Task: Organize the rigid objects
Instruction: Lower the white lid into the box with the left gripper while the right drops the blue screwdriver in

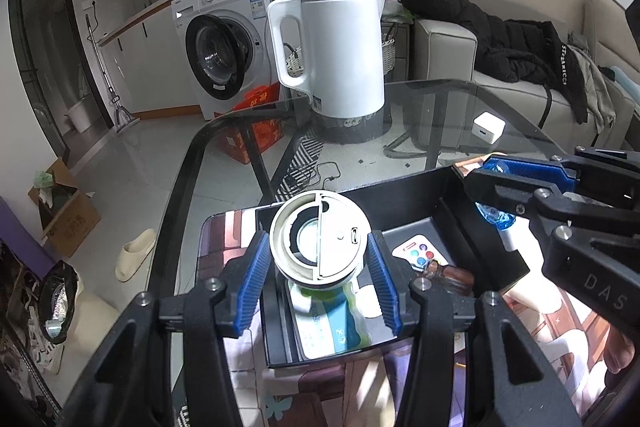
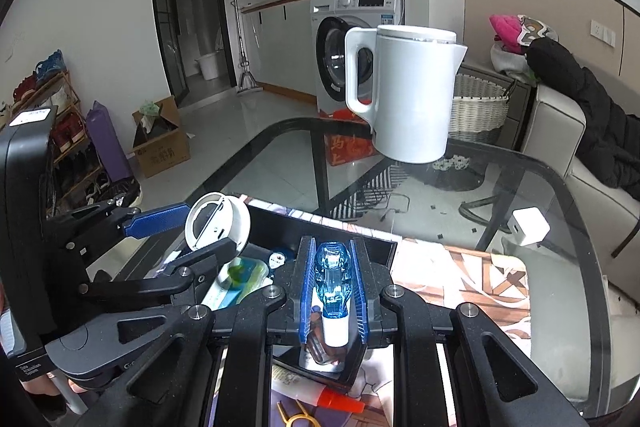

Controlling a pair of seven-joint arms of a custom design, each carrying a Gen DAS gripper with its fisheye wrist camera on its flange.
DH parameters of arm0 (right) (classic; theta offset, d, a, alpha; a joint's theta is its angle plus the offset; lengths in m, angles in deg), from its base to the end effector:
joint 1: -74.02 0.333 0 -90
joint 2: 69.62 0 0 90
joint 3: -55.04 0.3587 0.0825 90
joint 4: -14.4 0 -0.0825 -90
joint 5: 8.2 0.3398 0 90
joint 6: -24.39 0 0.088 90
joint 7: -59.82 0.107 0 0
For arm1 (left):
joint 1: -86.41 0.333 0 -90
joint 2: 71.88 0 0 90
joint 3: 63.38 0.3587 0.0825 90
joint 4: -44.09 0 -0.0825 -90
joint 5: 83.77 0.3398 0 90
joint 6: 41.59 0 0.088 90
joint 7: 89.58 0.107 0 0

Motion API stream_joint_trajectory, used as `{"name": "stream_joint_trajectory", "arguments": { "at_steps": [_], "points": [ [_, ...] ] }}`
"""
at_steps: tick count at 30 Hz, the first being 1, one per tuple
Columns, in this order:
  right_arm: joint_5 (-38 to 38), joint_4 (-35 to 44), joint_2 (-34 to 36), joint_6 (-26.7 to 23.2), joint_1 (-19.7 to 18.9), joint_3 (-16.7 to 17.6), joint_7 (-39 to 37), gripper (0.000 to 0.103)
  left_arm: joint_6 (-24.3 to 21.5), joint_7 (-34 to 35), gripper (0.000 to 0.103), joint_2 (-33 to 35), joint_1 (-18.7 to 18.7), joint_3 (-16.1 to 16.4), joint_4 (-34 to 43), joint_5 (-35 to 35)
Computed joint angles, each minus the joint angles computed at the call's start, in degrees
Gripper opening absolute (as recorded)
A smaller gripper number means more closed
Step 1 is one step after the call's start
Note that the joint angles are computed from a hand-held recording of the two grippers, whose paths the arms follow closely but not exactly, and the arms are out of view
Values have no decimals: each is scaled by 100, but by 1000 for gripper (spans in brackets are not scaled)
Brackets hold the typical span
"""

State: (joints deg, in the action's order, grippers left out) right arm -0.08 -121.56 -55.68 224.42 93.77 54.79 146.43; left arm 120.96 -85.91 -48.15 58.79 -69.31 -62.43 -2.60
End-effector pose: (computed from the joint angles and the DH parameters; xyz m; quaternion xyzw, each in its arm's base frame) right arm 0.5200 0.1664 0.4070 -0.7142 0.5580 -0.2494 0.3412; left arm 0.5062 -0.3874 0.3980 -0.5299 0.7417 -0.3035 0.2774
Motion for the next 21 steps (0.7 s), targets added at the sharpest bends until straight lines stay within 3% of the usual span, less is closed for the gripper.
{"name": "stream_joint_trajectory", "arguments": {
  "at_steps": [4,7,10,21],
  "points": [
    [-247,166,79,-523,-251,183,200,17,-131,548,49,61,59,-91,22,-519],
    [-601,298,177,-941,-925,786,504,17,-230,852,49,99,-20,-24,12,-853],
    [-698,394,238,-1218,-811,646,558,17,-259,1204,49,146,-42,-5,21,-1198],
    [-775,408,291,-1335,-1005,847,577,17,-234,1492,49,163,-272,228,-9,-1487]
  ]
}}
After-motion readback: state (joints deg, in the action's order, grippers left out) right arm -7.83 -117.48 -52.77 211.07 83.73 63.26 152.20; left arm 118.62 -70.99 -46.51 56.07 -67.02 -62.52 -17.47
